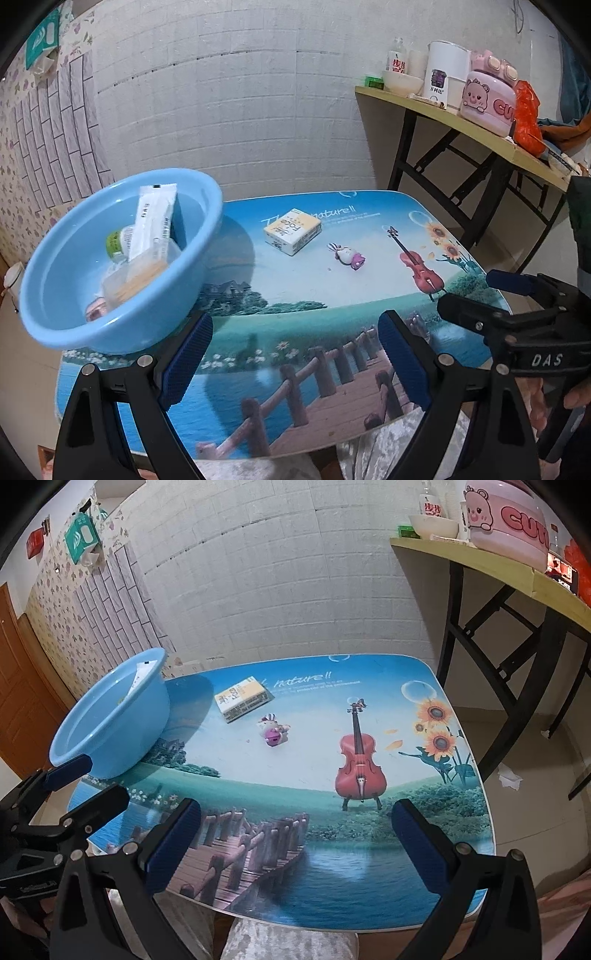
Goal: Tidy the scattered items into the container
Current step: 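Grasp the Hello Kitty figurine with the right gripper while the left gripper approaches the Face box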
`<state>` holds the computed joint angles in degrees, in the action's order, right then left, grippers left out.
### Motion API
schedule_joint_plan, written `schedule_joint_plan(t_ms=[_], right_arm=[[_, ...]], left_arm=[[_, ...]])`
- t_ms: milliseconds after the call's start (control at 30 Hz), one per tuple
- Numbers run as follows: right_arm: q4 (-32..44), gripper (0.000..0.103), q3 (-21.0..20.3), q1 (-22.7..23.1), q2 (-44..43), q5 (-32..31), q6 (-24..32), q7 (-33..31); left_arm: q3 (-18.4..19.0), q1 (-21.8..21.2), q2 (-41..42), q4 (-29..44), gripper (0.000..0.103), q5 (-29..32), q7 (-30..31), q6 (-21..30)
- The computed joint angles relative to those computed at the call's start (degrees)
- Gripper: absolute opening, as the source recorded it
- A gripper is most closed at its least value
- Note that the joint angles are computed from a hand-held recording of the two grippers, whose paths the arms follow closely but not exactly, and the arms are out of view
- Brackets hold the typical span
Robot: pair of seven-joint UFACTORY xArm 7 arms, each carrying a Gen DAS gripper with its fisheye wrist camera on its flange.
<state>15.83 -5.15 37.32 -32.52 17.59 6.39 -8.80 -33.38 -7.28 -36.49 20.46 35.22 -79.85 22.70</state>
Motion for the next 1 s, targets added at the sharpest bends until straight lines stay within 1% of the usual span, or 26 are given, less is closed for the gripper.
schedule_joint_plan(t_ms=[133,267,333,433,567,600,700,800,933,1000], right_arm=[[0.25,0.103,-0.73,-0.59,0.93,-0.32,-0.39,-0.68],[1.20,0.103,-2.20,-0.45,3.05,0.33,-0.97,-1.59],[1.95,0.103,-3.47,0.65,4.54,1.13,-1.56,-2.58],[3.40,0.103,-5.58,3.32,7.00,2.84,-2.56,-4.68],[5.54,0.103,-7.95,7.02,10.49,5.13,-4.40,-8.37],[6.12,0.103,-8.79,8.09,11.33,5.84,-4.73,-9.37],[8.50,0.101,-14.67,15.00,14.10,10.07,-5.98,-14.61],[11.46,0.099,-19.90,21.03,16.77,14.56,-5.75,-20.55],[15.40,0.099,-25.50,27.41,19.81,20.56,-4.22,-30.10],[17.06,0.098,-27.21,29.37,21.11,24.11,-3.44,-34.38]], left_arm=[[-2.23,4.01,4.11,2.81,0.091,3.56,-1.48,-1.38],[-2.94,6.89,7.62,5.12,0.091,7.75,-3.96,-1.82],[-3.23,8.11,9.63,6.19,0.091,10.38,-6.14,-1.66],[-2.50,8.46,13.04,7.57,0.091,14.25,-8.81,-1.01],[-0.24,7.84,16.35,8.50,0.091,17.87,-11.89,-0.62],[0.36,7.62,16.97,8.64,0.091,18.60,-12.79,-0.49],[2.03,7.07,18.41,9.09,0.091,21.04,-15.96,0.08],[4.47,6.50,20.54,9.92,0.091,23.59,-17.66,-0.66],[8.01,6.24,23.58,11.05,0.090,27.33,-22.58,-3.53],[9.57,5.48,25.63,12.27,0.090,27.83,-23.78,-3.61]])
